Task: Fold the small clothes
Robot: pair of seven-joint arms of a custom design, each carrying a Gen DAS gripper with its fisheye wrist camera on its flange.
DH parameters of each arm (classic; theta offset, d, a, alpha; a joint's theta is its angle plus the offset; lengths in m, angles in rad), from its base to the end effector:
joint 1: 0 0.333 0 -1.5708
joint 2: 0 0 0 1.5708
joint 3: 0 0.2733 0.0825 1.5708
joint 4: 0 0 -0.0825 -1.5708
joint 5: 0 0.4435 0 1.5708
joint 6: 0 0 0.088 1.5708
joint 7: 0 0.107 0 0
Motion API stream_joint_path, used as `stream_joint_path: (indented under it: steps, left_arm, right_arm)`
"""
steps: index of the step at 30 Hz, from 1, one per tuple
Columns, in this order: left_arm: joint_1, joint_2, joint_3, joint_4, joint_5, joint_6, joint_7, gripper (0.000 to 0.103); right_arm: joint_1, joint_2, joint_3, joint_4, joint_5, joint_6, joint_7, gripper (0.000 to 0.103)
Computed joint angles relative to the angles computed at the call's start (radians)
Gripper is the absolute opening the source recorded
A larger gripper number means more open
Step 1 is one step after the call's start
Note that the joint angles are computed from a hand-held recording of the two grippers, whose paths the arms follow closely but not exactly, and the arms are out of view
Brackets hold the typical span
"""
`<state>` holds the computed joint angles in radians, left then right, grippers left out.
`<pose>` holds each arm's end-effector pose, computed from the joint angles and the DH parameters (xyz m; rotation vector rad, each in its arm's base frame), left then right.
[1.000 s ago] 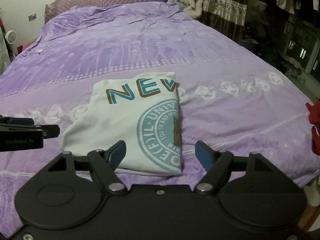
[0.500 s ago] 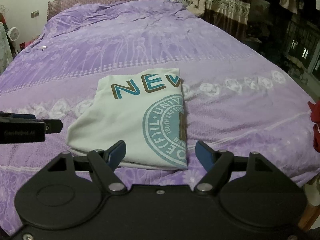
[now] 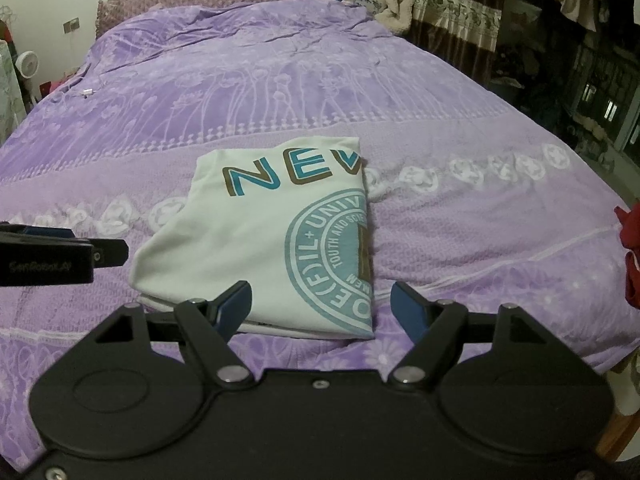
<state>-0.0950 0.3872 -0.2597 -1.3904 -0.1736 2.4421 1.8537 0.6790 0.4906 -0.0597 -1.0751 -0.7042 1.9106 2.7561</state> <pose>0.7269 -0.2348 0.5228 -1.3930 2.3241 -0.9273 0.6417 0.4153 0.5678 -1.3903 2.1662 -0.9249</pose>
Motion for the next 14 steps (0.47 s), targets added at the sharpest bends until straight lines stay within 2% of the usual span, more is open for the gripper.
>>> stream_joint_path:
  steps: [12,14]
  left_arm:
    - [0.005,-0.013,-0.005,-0.019,-0.018,0.008,0.022,0.069]
    - [0.007,-0.027,-0.006,-0.044,-0.023,0.043,0.03,0.069]
  right_arm:
    - [0.008,0.014,-0.001,0.02,0.001,-0.011,-0.005,0.073]
    - [0.01,0.015,-0.002,0.022,0.002,-0.012,-0.006,0.073]
